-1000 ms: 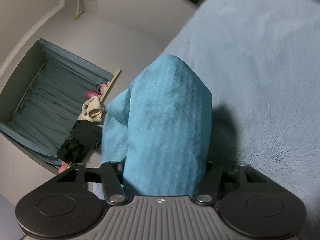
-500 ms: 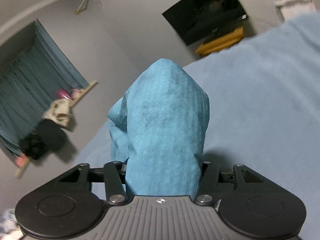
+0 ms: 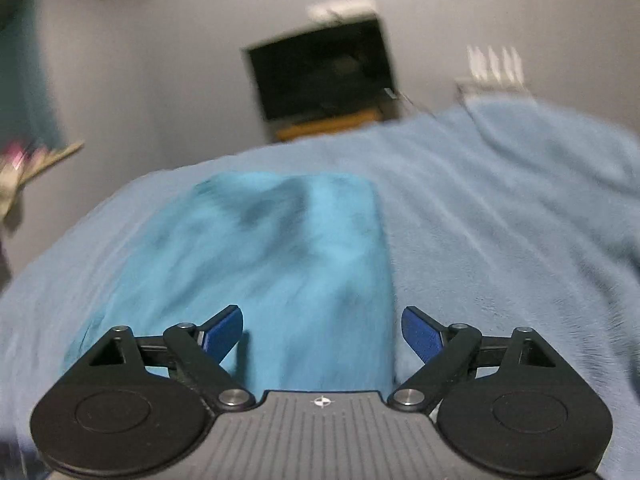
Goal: Fold large clothes
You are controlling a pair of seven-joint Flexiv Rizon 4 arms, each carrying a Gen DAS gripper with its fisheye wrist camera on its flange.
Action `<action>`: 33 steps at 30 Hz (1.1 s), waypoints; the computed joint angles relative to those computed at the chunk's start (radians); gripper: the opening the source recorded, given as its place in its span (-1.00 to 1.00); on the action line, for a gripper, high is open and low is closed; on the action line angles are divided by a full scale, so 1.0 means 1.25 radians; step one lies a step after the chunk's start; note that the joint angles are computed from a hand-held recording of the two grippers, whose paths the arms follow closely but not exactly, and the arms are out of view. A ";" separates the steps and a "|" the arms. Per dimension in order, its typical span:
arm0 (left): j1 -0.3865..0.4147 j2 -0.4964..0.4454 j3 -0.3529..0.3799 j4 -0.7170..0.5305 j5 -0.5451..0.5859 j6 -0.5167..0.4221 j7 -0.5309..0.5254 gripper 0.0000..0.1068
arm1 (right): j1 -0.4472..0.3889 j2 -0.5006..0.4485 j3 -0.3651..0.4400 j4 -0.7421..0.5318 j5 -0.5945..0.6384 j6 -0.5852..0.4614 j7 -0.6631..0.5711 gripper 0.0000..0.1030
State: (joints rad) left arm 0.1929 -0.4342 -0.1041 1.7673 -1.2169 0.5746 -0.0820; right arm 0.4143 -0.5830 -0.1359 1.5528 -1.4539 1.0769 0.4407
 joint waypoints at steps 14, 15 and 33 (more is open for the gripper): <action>-0.033 0.017 -0.019 0.067 -0.106 0.161 0.158 -0.60 | 0.090 0.037 0.071 0.135 0.042 -0.199 0.111 0.73; -0.033 0.026 -0.014 0.077 -0.119 0.161 0.169 -0.60 | 0.094 0.053 0.077 0.151 0.046 -0.209 0.136 0.71; -0.098 0.236 0.087 0.305 -0.279 0.212 0.387 0.86 | 0.211 0.120 0.198 0.228 0.080 -0.360 0.167 0.92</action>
